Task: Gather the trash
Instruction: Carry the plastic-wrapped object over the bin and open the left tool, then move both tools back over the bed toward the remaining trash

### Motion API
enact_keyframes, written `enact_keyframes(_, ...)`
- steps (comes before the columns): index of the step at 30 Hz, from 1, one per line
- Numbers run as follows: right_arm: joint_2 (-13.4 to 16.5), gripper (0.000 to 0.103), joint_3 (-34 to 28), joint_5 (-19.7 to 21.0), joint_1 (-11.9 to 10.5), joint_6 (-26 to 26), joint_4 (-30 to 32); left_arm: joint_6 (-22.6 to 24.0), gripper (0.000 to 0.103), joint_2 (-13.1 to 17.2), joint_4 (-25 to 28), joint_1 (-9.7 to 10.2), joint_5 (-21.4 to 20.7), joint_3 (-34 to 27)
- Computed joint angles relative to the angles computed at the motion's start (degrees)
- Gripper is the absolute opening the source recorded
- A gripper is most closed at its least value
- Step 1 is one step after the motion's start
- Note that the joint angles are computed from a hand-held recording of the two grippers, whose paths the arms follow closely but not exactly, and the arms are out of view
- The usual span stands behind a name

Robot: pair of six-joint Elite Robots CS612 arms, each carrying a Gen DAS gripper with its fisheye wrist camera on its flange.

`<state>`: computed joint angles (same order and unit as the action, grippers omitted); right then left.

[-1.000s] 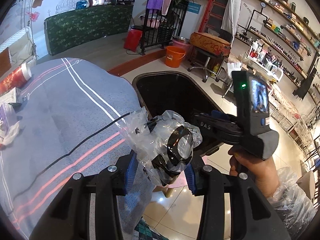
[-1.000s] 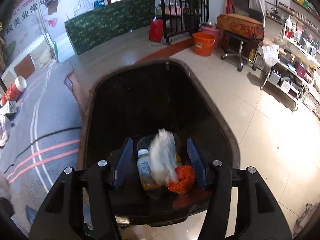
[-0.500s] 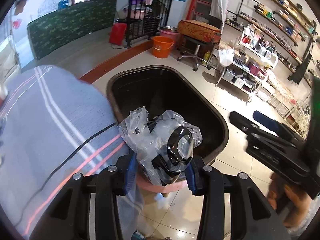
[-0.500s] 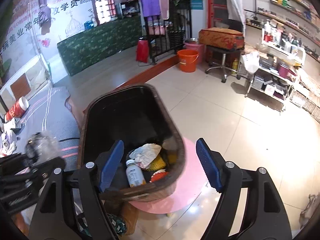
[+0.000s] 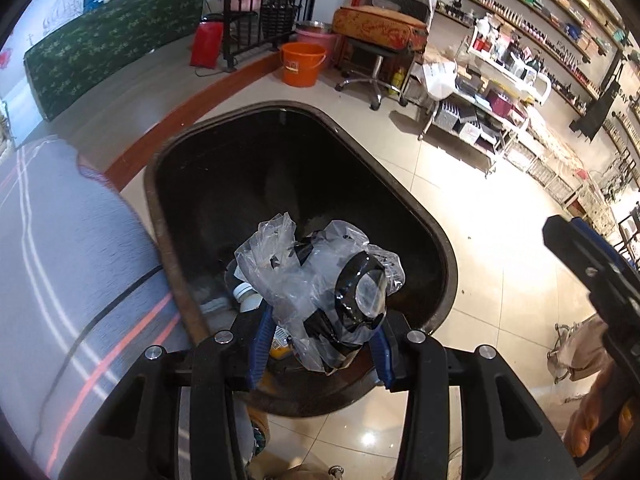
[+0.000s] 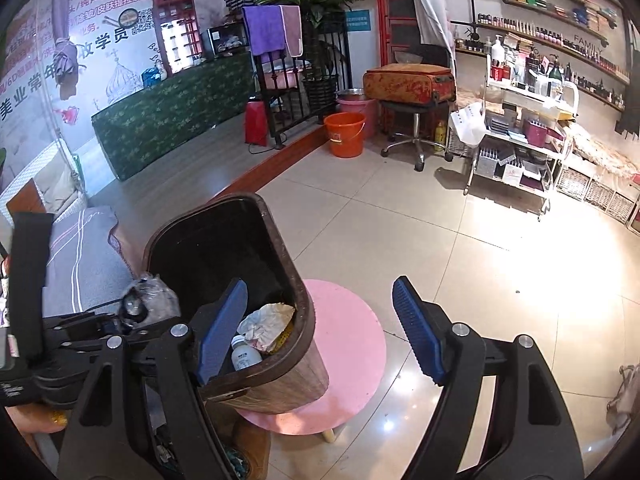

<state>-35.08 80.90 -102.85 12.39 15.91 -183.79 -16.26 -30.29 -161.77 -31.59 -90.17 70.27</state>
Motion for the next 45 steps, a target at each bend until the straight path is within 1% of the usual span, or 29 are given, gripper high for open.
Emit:
enact_keyframes(2,-0.14,0.075,0.38,-0.03,-0.16,0.58,-0.16,0.93,0.042,0.40,1.45,0.02,-0.49,-0.77)
enact_keyframes(4,-0.22,0.075,0.62,-0.11,-0.24,1.22,-0.09,1.67,0.043,0.63,2.34,-0.15,0.05,-1.18)
enact_keyframes(5,-0.18,0.075,0.65,-0.26,-0.17,1.44,-0.12,1.86,0.045,0.75,2.88,-0.19,0.15,-1.47)
enact_keyframes(7,-0.21,0.075,0.75,-0.46,-0.21,1.78,-0.14,1.39,0.052,0.98,3.84,-0.24,0.42,-2.01)
enact_keyframes(10,-0.27,0.076,0.81,-0.38,-0.39,2.46,0.11,1.07,0.074,1.36,3.82,-0.36,0.85,-2.76)
enact_keyframes(11,-0.31,0.080,0.86,-0.35,-0.44,2.68,0.19,1.10,0.076,1.46,3.59,-0.36,0.90,-2.88)
enact_keyframes(13,-0.33,0.080,0.97,-0.66,-0.40,3.21,-0.10,1.18,0.078,1.56,3.09,-0.34,0.44,-3.01)
enact_keyframes(15,-0.39,0.081,1.05,-1.09,-0.34,3.38,-0.42,1.05,0.084,1.56,2.94,-0.33,0.46,-3.02)
enact_keyframes(19,-0.37,0.081,0.94,-1.78,-0.32,3.32,-0.65,0.40,0.086,1.41,2.19,-0.22,0.29,-2.54)
enact_keyframes(21,-0.41,0.084,0.93,-2.02,-0.32,3.51,-0.82,0.16,0.086,0.98,1.11,-0.23,0.28,-1.64)
enact_keyframes(22,-0.42,0.086,1.04,-2.31,-0.13,3.70,-0.93,0.12,0.086,0.66,0.30,-0.31,0.63,-1.00)
enact_keyframes(24,-0.41,0.086,1.02,-2.37,-0.12,3.79,-1.09,0.59,0.086,-0.10,-1.38,-0.43,1.65,0.38)
enact_keyframes(27,-0.34,0.086,0.72,-2.16,-0.01,3.50,-0.79,0.54,0.090,-1.46,-4.73,-0.90,3.87,2.93)
enact_keyframes(31,-0.24,0.087,0.50,-0.57,-0.04,3.20,-1.56,-0.53,0.094,-3.34,-10.92,-1.19,5.02,7.13)
enact_keyframes(33,-0.19,0.090,0.35,0.33,0.06,2.89,-1.81,-1.68,0.094,-4.41,-13.69,-1.21,5.69,9.63)
enact_keyframes(36,-0.09,0.092,0.08,1.65,0.25,2.69,-1.90,-3.76,0.095,-5.86,-16.91,-1.30,8.30,12.88)
enact_keyframes(39,0.12,0.092,-0.51,3.96,0.64,1.86,-1.51,-5.86,0.096,-7.62,-20.55,-1.04,11.16,16.62)
enact_keyframes(41,0.51,0.093,-1.31,5.76,1.21,0.65,-1.44,-6.96,0.097,-8.61,-22.26,-0.83,12.83,18.57)
enact_keyframes(42,0.63,0.093,-1.64,6.44,1.41,0.15,-1.05,-7.53,0.097,-9.20,-23.20,-0.70,14.36,19.81)
enact_keyframes(44,1.04,0.093,-2.73,9.07,2.05,-1.10,0.17,-8.20,0.097,-10.20,-22.95,-0.59,17.16,21.49)
enact_keyframes(45,1.20,0.093,-3.07,10.12,2.29,-1.51,0.44,-8.53,0.097,-10.56,-22.83,-0.44,17.79,22.08)
